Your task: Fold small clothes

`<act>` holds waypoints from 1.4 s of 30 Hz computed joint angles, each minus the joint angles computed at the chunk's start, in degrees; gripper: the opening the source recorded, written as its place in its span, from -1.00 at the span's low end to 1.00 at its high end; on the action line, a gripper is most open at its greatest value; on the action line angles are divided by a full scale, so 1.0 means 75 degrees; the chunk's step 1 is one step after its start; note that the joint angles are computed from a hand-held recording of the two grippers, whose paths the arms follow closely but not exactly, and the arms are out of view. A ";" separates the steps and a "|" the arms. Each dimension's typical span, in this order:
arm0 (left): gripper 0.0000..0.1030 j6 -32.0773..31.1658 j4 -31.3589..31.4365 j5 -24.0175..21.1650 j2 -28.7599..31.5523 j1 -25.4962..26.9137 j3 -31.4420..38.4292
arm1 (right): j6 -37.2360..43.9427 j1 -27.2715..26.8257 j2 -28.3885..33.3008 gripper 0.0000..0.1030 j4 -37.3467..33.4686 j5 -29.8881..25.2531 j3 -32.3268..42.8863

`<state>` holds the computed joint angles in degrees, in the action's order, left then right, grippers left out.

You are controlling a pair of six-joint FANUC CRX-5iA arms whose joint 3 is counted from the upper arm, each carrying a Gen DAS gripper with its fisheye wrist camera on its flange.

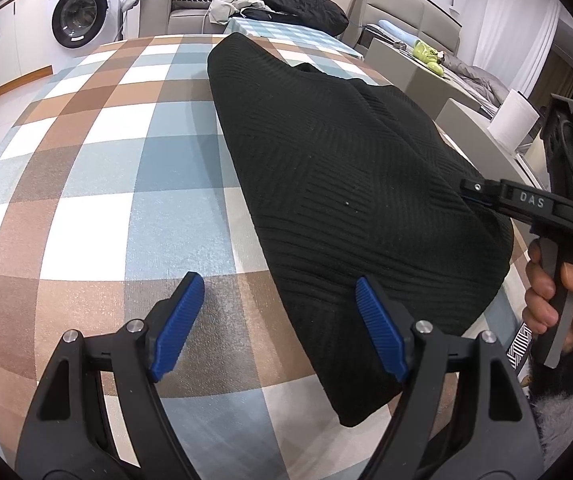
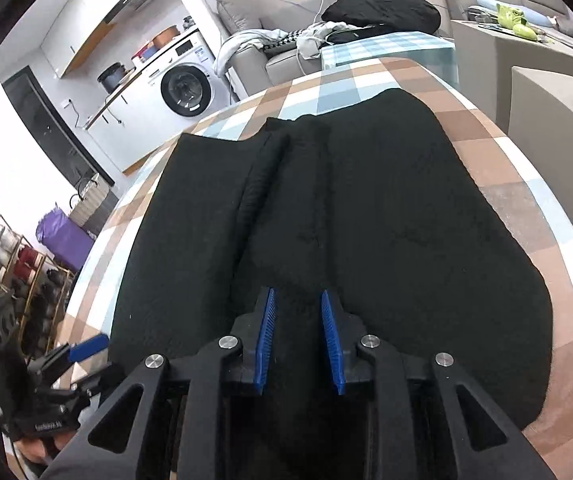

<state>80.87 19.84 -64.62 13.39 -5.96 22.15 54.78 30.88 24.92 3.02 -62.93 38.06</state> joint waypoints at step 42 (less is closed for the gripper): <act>0.48 0.0405 0.0166 0.0283 0.0049 0.0067 -0.0072 | -0.0111 0.0466 -0.1315 -0.90 0.0920 0.0935 -0.2308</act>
